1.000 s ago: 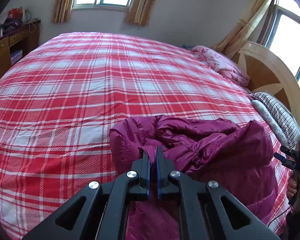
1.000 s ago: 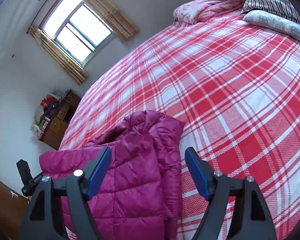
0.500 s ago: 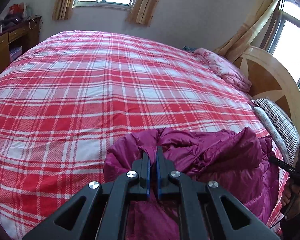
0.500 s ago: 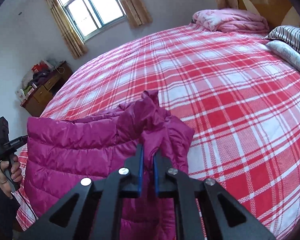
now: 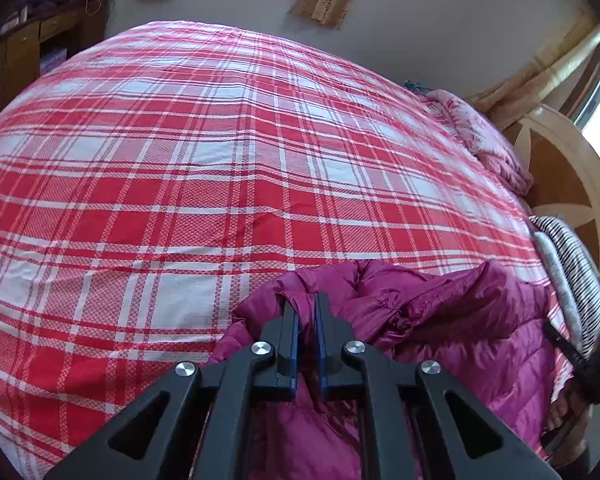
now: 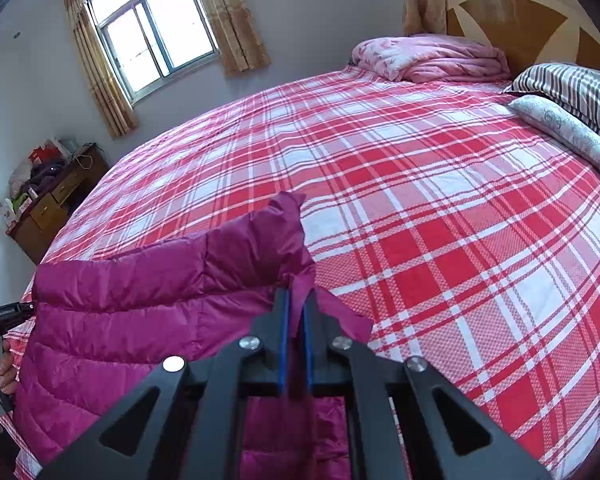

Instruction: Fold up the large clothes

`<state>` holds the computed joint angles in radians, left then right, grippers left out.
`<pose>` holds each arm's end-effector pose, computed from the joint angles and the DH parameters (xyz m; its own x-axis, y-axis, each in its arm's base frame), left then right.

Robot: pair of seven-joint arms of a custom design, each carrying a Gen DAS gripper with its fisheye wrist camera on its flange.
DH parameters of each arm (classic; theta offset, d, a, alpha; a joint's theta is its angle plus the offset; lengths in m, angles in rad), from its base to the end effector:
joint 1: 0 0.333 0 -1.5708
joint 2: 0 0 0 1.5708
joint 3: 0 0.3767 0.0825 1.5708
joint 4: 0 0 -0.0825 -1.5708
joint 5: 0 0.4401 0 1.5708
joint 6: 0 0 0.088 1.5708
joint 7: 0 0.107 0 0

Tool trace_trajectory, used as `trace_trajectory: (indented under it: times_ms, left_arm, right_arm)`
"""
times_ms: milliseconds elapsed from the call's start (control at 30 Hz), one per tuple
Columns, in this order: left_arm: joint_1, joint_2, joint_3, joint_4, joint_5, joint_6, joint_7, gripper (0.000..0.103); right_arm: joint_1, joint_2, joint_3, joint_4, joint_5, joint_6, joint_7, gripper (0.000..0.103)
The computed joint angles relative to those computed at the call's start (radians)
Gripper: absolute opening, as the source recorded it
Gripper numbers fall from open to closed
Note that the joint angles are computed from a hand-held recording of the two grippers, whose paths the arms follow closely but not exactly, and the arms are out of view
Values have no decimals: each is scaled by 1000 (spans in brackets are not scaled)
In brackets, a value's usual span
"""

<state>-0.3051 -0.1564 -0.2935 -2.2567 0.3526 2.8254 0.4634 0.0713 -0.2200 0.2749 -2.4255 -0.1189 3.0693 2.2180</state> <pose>0.4661 -0.3478 0.5376 0.0604 -0.9236 0.3786 -0.7727 -0.2834 -0.5680 0.5035 0.1997 0.5158 -0.0220 -0.9457 -0.3243 -0.6853 0.2505 -0.6839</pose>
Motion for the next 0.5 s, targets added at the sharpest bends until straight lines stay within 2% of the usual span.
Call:
trace_trajectory:
  times_ms: [133,167,200,233,267,300,333,367,400,433,467,500]
  left_arm:
    - [10,-71,30,-74,-46,136,-14,8]
    - [40,-90,11,-88,-34,157,-48,8]
    - [106,-115,-42,-90,35,136,-129,8]
    - [156,-142,-88,-87,97,92,-190,9]
    - [180,-163,-115,-81,145,53,-228,9]
    - [206,-182,-149,-72,203,18,-276,9]
    - [234,-205,-192,-60,276,-23,-333,9]
    - [249,-221,-232,-44,345,-56,-373,10]
    - [246,-221,-267,-21,398,-97,-385,12]
    - [236,-210,-297,6,435,-151,-386,18]
    - [231,-195,-331,29,478,-194,-401,32]
    - [229,-174,-374,52,535,-231,-429,43]
  right_arm:
    - [-53,-12,39,-4,-59,-16,45,8]
    - [-47,-11,31,-4,-57,-18,44,8]
    - [-29,-9,12,-3,-49,-20,32,8]
    - [-40,-10,21,-1,-49,-26,27,8]
    - [-87,-18,57,2,-110,-38,84,8]
    - [-166,-36,124,5,-191,-55,169,14]
    - [-216,-57,167,6,-253,-72,242,22]
    - [-231,-76,180,6,-280,-90,287,52]
    - [-238,-101,188,1,-298,-95,331,77]
    - [-233,-134,189,-10,-305,-85,364,78]
    - [-205,-158,176,-17,-293,-79,359,78]
    - [-205,-190,194,-28,-293,-61,378,78]
